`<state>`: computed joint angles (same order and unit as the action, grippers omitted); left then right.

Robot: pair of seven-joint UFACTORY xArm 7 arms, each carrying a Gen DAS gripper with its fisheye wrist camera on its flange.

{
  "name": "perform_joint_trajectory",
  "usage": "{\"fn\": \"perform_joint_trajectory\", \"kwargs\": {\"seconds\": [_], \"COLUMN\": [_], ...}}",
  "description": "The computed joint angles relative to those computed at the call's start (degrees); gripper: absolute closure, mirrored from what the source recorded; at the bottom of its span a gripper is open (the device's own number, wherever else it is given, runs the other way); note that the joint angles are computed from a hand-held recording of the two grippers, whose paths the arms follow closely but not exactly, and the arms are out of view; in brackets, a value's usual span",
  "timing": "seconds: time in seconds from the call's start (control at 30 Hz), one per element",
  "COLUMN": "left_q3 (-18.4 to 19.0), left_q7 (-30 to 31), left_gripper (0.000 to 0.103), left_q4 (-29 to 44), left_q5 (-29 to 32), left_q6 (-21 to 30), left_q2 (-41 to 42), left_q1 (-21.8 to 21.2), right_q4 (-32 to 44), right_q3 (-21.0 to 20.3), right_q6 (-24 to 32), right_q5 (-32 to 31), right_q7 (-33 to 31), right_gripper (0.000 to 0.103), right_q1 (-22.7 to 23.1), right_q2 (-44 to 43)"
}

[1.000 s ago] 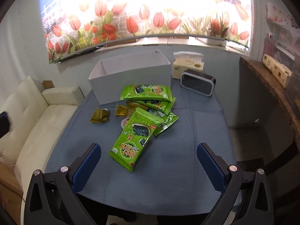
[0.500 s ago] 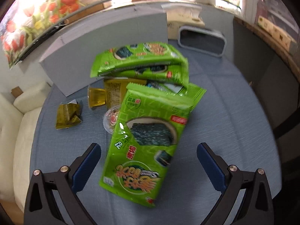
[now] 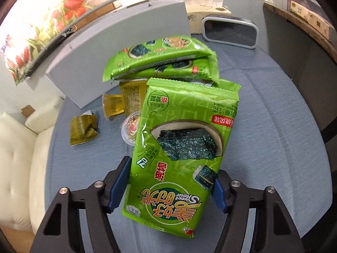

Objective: Organize snacks
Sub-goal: 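Lift the seaweed packet with the right gripper while the left gripper grasps the long green snack packet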

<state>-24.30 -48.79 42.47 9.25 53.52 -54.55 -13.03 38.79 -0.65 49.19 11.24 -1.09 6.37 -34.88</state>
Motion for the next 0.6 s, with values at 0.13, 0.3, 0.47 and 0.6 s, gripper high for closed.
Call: {"fn": "perform_joint_trajectory", "kwargs": {"seconds": [0.13,0.3,0.47,0.6], "left_q3": [1.05,5.92,9.22,10.02], "left_q7": [2.98,16.41,30.29,38.87], "left_gripper": [0.0,0.0,0.0,0.0], "left_q4": [0.21,1.7,11.84,21.08], "left_q5": [0.99,3.57,2.2,2.16], "left_q6": [-5.38,-19.47,-23.83,-22.57], "left_q2": [4.57,16.41,32.04,43.04], "left_q1": [-0.31,-3.11,-5.74,-7.02], "right_q4": [0.01,1.58,2.93,4.06], "right_q3": [-5.17,-8.94,-11.04,-12.91], "right_q6": [4.22,9.27,12.76,14.79], "right_q5": [1.71,3.14,4.29,5.08], "right_q7": [-5.68,-11.16,-15.01,-17.65], "right_gripper": [0.031,0.031,0.031,0.031], "right_q1": [-0.33,-2.94,-5.71,-7.41], "right_q2": [-4.68,-7.12,-9.3,-10.07]}}
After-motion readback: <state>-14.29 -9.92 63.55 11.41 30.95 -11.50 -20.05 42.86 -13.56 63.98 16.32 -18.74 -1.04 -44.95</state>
